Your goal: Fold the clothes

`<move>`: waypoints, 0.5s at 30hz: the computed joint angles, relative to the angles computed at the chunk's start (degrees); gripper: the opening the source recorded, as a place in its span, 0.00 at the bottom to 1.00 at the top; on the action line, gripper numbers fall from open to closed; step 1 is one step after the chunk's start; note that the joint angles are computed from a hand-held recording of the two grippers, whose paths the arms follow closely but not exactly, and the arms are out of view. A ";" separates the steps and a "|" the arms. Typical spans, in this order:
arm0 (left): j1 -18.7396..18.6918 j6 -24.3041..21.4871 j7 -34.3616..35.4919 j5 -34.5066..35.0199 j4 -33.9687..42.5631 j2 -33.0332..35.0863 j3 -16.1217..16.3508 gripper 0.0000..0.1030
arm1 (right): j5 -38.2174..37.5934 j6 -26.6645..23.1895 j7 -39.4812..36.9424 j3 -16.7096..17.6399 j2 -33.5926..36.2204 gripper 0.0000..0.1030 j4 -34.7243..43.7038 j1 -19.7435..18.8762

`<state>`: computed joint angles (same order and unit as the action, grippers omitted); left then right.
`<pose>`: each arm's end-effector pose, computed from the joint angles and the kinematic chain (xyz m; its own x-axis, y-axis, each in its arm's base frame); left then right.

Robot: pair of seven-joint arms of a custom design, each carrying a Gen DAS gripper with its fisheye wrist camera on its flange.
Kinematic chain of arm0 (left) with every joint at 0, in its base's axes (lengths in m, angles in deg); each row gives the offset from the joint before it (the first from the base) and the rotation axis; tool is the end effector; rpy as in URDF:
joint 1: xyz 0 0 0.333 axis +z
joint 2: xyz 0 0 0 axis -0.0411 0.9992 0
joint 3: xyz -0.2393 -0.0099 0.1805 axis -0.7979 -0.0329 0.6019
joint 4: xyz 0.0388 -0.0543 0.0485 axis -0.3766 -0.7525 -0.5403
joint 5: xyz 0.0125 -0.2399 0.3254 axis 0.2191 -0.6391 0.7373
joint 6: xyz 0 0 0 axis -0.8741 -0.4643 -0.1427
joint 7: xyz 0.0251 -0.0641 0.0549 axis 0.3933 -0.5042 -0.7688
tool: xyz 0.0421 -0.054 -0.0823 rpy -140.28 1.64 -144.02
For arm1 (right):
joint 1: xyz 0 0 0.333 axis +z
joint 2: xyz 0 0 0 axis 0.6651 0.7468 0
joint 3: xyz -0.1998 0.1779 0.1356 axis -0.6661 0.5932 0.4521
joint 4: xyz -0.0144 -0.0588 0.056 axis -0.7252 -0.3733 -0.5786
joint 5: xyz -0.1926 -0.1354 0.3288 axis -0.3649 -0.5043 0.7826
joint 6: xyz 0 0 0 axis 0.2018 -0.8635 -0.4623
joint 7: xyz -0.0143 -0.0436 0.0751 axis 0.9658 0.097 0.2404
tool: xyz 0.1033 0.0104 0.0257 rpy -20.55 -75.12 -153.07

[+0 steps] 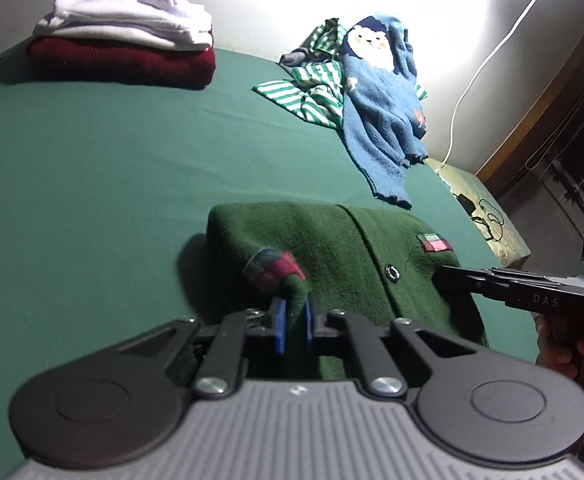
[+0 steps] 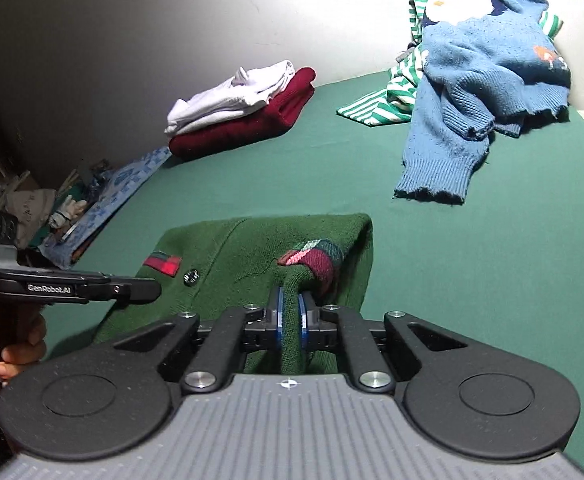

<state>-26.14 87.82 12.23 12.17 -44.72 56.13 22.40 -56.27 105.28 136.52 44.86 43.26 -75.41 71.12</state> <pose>0.4662 -0.4017 0.4824 -0.4510 -0.7936 0.4084 -0.7592 0.1005 -0.6430 0.4008 0.2560 0.4723 0.2303 -0.8908 -0.3917 -0.6846 0.1378 -0.7158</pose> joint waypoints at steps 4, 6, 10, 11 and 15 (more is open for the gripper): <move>0.80 -0.50 -0.20 1.41 2.44 2.27 0.04 0.11 | -1.50 1.52 3.26 5.39 1.92 0.08 0.72 -5.80; 1.82 -1.91 2.56 -1.23 3.01 2.34 -0.64 0.13 | -2.83 1.95 4.87 8.33 1.52 0.09 0.37 -8.92; 1.98 -4.08 7.59 -6.55 0.62 -1.14 -0.92 0.23 | -6.82 -1.33 9.53 12.67 -2.92 0.41 -1.00 -13.53; 1.57 -4.03 8.38 -7.98 -0.83 -2.70 -0.66 0.30 | -5.84 -2.12 8.55 11.50 -4.17 0.41 -1.58 -11.96; -2.14 -4.52 15.10 -19.49 -6.17 -9.10 1.89 0.54 | -2.69 -4.75 5.65 1.70 -8.59 0.35 -4.29 -0.09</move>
